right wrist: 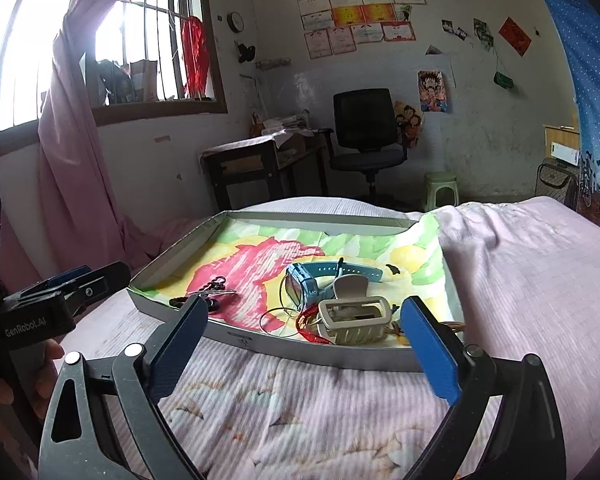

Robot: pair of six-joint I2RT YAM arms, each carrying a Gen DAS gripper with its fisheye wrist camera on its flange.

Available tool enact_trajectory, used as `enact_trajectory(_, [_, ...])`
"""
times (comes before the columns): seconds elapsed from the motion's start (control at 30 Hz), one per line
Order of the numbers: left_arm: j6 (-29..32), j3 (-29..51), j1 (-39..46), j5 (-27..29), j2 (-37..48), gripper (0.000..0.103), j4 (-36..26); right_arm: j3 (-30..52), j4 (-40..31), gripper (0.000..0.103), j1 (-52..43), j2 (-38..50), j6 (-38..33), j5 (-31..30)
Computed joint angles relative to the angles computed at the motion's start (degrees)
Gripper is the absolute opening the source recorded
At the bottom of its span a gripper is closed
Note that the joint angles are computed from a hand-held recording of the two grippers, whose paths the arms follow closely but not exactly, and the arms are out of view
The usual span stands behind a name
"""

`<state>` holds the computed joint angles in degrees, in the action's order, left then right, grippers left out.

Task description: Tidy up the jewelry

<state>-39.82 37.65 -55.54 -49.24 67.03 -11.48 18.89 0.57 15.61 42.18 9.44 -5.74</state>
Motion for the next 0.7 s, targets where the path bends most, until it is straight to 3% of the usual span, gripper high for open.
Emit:
enact_trajectory(0.4, [-14.1,-0.5,-11.7,-10.6,-2.7,0.102,-12.7,-0.1,-13.9,0.101,-1.3,-15.3,-1.4,-0.7])
enact_trajectory(0.7, [-34.7,2.3,-22.3,-17.8,-0.6,0.102,-31.1,0.1,-25.0,0.102,1.0,-26.8,-1.0,1.8])
